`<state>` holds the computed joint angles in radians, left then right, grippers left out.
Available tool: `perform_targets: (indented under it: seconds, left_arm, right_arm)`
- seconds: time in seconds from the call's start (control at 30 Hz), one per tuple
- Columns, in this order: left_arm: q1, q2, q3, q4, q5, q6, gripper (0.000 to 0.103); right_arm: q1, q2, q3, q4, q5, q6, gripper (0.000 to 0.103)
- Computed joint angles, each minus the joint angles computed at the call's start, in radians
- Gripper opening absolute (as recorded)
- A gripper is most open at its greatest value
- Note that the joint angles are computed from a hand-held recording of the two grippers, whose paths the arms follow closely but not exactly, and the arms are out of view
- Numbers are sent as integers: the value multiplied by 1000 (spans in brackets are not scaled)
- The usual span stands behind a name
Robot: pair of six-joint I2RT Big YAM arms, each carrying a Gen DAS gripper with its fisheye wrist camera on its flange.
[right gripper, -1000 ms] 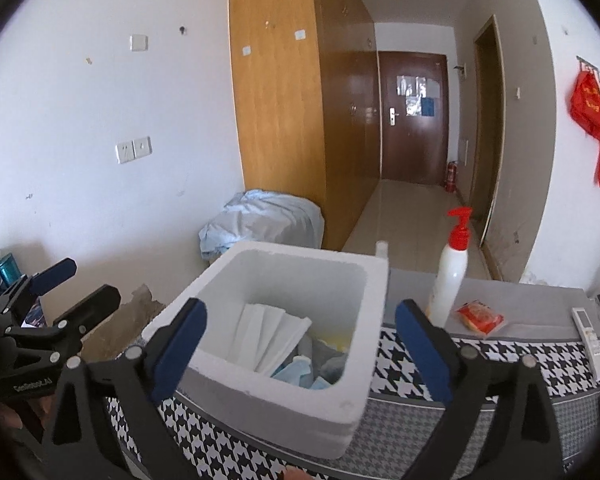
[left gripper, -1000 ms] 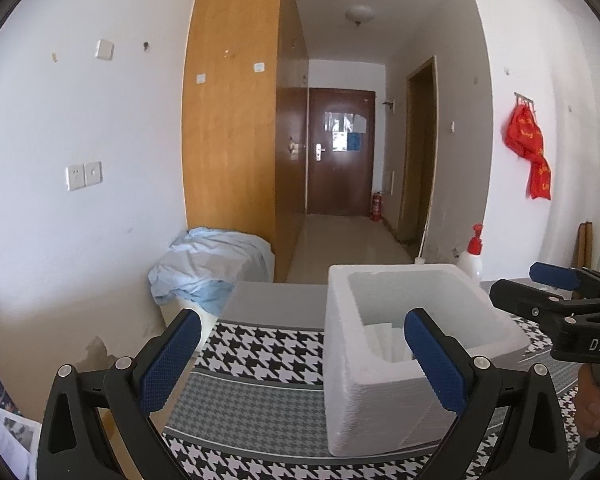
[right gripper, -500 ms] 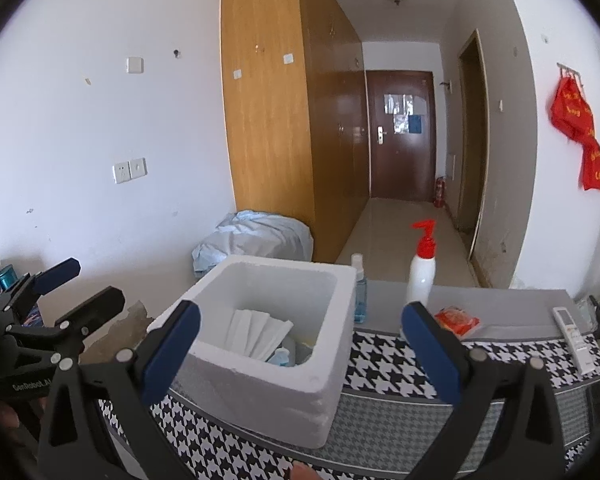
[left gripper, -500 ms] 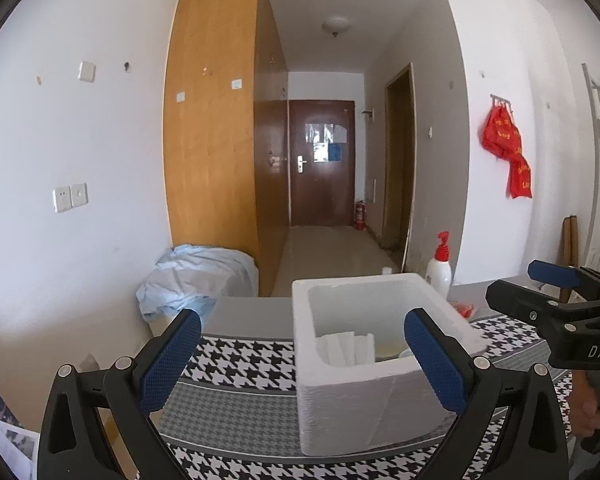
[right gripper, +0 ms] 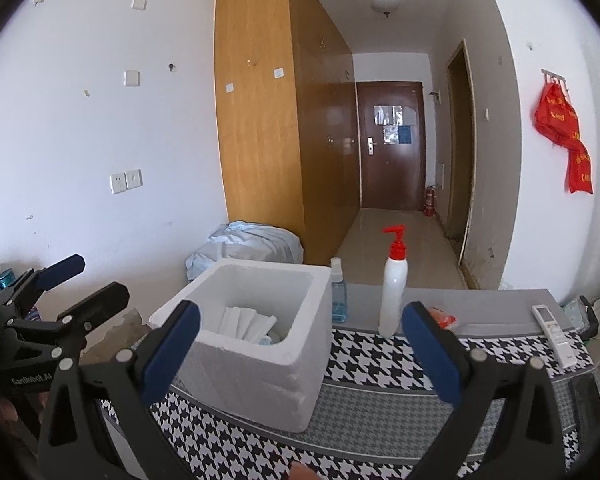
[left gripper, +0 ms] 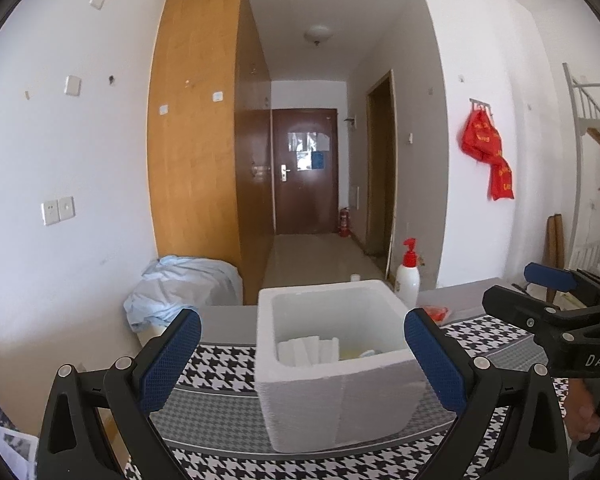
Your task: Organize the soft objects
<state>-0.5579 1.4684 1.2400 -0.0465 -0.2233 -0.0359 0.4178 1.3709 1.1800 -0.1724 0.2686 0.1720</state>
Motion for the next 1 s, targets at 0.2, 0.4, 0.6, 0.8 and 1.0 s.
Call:
perform_targets:
  seconds: [0.2, 0.4, 0.6, 0.8, 1.0]
  left_arm:
    - [-19, -16, -17, 21, 3, 11, 102]
    - [-31, -32, -45, 58, -19, 16, 102]
    - [-40, -60, -87, 84, -24, 19, 102]
    - [-47, -97, -142, 123, -21, 24, 102]
    - [-60, -132, -200, 155, -35, 21, 102]
  right_arm:
    - [8, -37, -41, 21, 21, -2, 102]
    - [18, -67, -85, 51, 38, -9, 102]
    - [36, -100, -133, 90, 73, -8, 102]
    - [68, -128, -179, 131, 102, -10, 102]
    - [91, -154, -222, 154, 137, -7, 102]
